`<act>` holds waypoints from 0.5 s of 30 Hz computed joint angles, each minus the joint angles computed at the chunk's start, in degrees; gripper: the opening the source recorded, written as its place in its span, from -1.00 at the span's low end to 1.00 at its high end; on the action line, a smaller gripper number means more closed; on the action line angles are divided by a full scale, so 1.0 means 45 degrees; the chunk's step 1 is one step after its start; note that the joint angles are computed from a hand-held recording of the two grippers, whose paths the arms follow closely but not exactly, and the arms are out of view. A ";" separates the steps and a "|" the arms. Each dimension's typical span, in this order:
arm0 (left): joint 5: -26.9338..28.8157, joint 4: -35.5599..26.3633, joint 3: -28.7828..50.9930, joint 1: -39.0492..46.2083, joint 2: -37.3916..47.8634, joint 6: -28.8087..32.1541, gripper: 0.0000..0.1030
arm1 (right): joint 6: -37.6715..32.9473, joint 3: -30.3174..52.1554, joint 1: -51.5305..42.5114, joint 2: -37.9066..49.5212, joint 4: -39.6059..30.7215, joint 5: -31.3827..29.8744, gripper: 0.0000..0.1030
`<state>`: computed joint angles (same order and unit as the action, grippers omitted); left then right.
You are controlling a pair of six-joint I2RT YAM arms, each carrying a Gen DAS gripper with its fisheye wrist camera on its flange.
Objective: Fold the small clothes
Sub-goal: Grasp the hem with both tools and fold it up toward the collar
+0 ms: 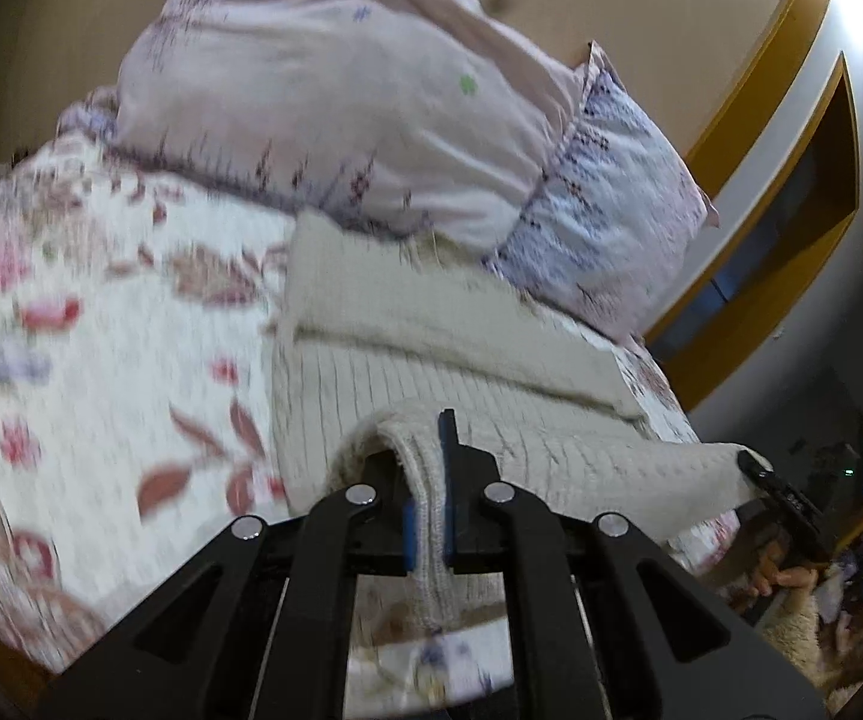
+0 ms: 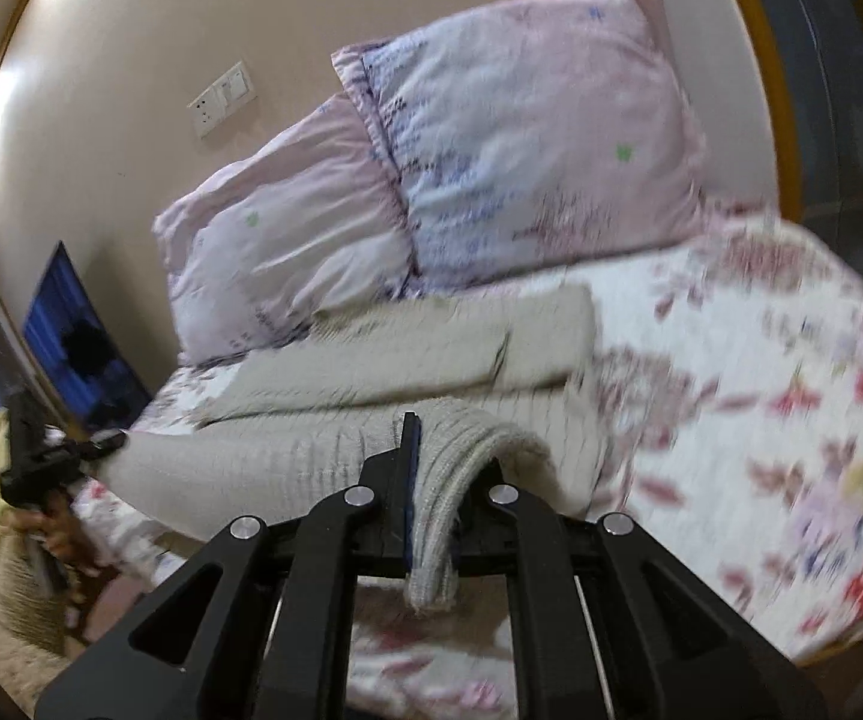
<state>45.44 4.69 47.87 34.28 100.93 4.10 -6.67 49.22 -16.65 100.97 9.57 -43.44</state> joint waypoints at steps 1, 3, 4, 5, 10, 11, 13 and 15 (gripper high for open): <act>-0.0351 0.0215 0.0227 -0.0233 -0.0042 -0.0215 -0.89 | 0.0090 0.0080 0.0194 0.0006 0.0249 0.0326 -0.86; -0.0873 0.0416 0.0680 -0.0613 -0.0044 -0.0451 -0.89 | 0.0121 0.0540 0.0638 0.0165 0.0575 0.1142 -0.86; -0.1202 0.0579 0.0998 -0.0842 -0.0004 -0.0587 -0.89 | 0.0072 0.0738 0.0716 0.0250 0.0596 0.1343 -0.86; -0.1499 0.0699 0.1330 -0.1048 0.0091 -0.0712 -0.89 | 0.0089 0.1122 0.0920 0.0457 0.0635 0.1735 -0.86; -0.2982 0.0458 0.3679 -0.2061 0.1270 -0.1228 -0.89 | 0.0513 0.2941 0.1602 0.1594 0.0622 0.2877 -0.86; -0.3240 0.0295 0.4313 -0.2242 0.1668 -0.1393 -0.89 | 0.0635 0.3474 0.1776 0.1934 0.0575 0.3096 -0.86; -0.3613 0.0030 0.5451 -0.2493 0.2445 -0.1740 -0.89 | 0.0846 0.4323 0.2001 0.2469 0.0472 0.3307 -0.86; -0.3891 -0.0142 0.6465 -0.2667 0.3232 -0.2129 -0.89 | 0.1250 0.5436 0.2217 0.3292 0.0363 0.3444 -0.86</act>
<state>27.93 4.05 76.96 22.28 115.48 -5.48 -1.05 73.68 -6.67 115.78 11.21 -27.94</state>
